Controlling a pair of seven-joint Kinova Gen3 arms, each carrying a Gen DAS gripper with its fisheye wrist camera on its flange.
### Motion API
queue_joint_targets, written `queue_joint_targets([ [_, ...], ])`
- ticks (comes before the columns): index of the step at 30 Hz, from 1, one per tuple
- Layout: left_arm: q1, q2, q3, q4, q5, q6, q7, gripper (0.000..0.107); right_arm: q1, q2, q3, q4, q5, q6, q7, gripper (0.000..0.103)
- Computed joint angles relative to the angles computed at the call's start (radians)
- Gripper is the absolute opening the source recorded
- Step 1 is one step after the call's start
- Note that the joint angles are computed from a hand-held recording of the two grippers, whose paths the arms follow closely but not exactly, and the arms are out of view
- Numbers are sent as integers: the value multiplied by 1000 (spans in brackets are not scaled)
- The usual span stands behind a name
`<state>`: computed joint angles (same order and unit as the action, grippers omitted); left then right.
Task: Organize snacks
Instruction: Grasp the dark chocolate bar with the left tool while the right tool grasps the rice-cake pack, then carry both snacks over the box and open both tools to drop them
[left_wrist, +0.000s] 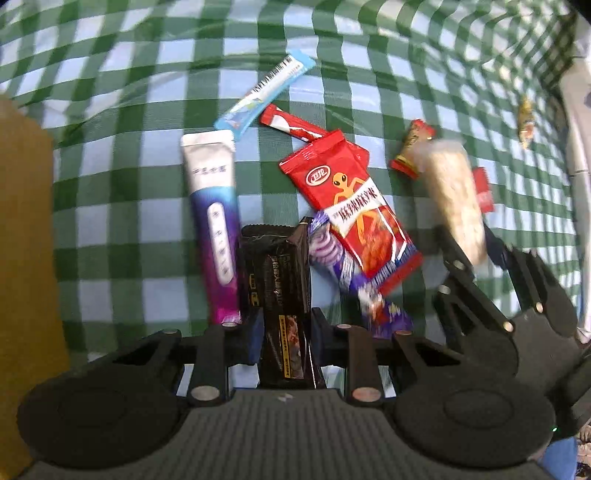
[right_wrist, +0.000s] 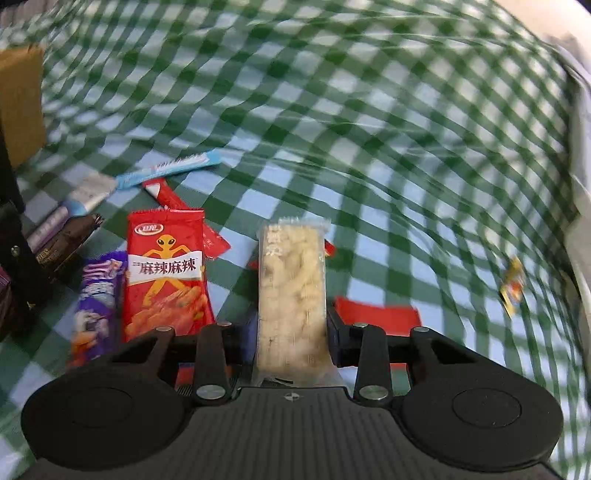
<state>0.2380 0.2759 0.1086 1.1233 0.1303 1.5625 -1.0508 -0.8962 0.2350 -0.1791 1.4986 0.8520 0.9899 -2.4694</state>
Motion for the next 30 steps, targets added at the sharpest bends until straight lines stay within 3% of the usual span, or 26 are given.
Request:
queue_joint_targets([
  [7,-25,-171,2,91,15,6,-32,29,-299,-145,176,79,1,167,-285,38],
  [9,-38,-214,-2,109,27,24,-37,29,-312,-160,139,78,0,233,-366,38],
  [13,-65,-296,-11,113,42,48,-43,29,-257,-160,-47,43,46,359,-516,38],
  [17,-86,-368,-10,73,9,97,-43,29,-202,-132,-215,-54,109,456,-552,38],
  [22,-131,-449,-36,15,-20,176,-60,29,-300,-80,-227,-212,148,489,-521,38],
  [27,-194,-519,-98,-5,-42,242,-143,29,-393,0,-210,-384,162,463,-449,38],
  [30,-237,-556,-136,2,-74,267,-195,29,-398,71,-265,-506,186,462,-379,38],
])
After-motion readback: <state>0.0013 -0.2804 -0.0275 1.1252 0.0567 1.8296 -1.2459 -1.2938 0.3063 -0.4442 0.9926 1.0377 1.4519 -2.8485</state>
